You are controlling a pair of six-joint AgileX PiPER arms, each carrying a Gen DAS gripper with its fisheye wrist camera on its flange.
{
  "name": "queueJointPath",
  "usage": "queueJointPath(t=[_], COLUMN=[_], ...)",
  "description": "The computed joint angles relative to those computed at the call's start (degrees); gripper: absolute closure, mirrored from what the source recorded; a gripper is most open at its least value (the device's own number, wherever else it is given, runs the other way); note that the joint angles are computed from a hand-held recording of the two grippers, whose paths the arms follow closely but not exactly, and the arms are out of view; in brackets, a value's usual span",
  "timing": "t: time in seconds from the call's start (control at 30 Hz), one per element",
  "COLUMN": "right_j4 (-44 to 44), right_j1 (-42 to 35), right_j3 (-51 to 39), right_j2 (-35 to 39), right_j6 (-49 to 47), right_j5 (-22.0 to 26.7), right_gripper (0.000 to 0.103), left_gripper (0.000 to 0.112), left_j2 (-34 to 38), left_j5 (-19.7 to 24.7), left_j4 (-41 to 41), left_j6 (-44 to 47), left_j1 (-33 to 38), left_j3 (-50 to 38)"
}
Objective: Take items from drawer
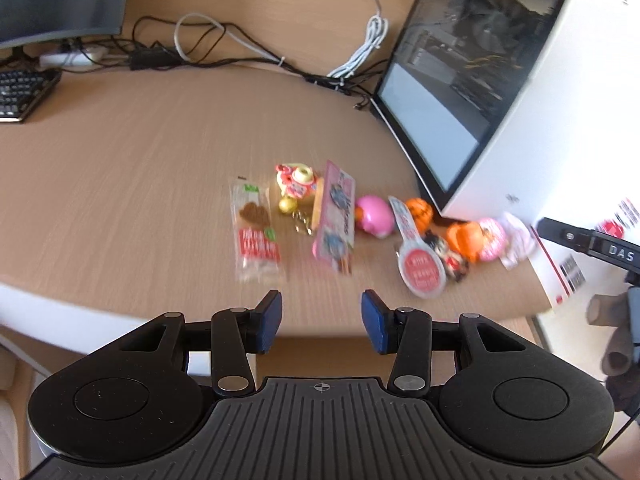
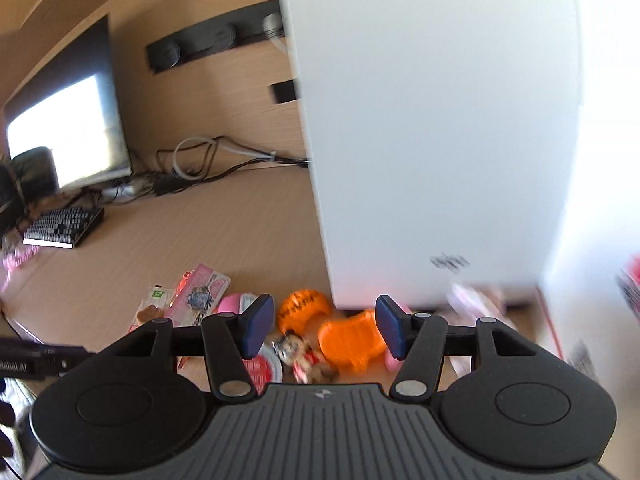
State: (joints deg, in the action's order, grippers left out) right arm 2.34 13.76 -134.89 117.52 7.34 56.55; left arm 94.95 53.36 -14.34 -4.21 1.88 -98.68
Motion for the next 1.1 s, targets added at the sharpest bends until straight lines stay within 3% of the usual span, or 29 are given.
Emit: queueJointPath(t=[0.17,0.3,0.37,0.47,0.63,0.83,0.97,1.1], right_j4=[-11.78,-33.33,-44.78,-57.49,-48.47,-39.87,-38.66,-40.81], right_j1=[4.72,14.03,19.26,26.64,26.77,28.69,31.81,33.21], right_j3=[28.56,44.73,51.38,57.78,59.82,67.76,75.26,83.47], right_j2=[-18.74,-30.35,-34.69,-37.69,-41.07,-46.95,-51.59,-55.18], right_j6=[11.22,30.67,41.74,53.7,49.18,46.1,45.13,47.12], right_j5=[-9.26,-11.25,-9.28,-1.76,2.38,2.3,-0.29,-3.43], right_gripper=[0.046,0.035,0.024,0.022,0.022,0.022,0.022,0.022], left_gripper=[0.064,0.064,0.064,0.064,0.065,0.065,0.065,0.065], left_j2=[-12.4,-21.52,-25.02,-29.58,-37.62,-41.42,-38.85,-32.96], left_j5=[-5.67,-9.62,-10.14,-9.57,-10.84,-8.66,-0.36,7.29], left_j4=[1.13,1.85,1.79,3.79,12.66,36.15,54.21,58.56], left_j6=[0.18,1.77,1.86,-0.08,-12.02,-46.01,-68.14,-75.86], left_j1=[-1.68,-3.03,-3.58,-5.55,-13.39,-34.83,-53.4,-62.08], left_j3=[14.63,24.74,28.94,34.06,41.98,47.32,48.16,46.61])
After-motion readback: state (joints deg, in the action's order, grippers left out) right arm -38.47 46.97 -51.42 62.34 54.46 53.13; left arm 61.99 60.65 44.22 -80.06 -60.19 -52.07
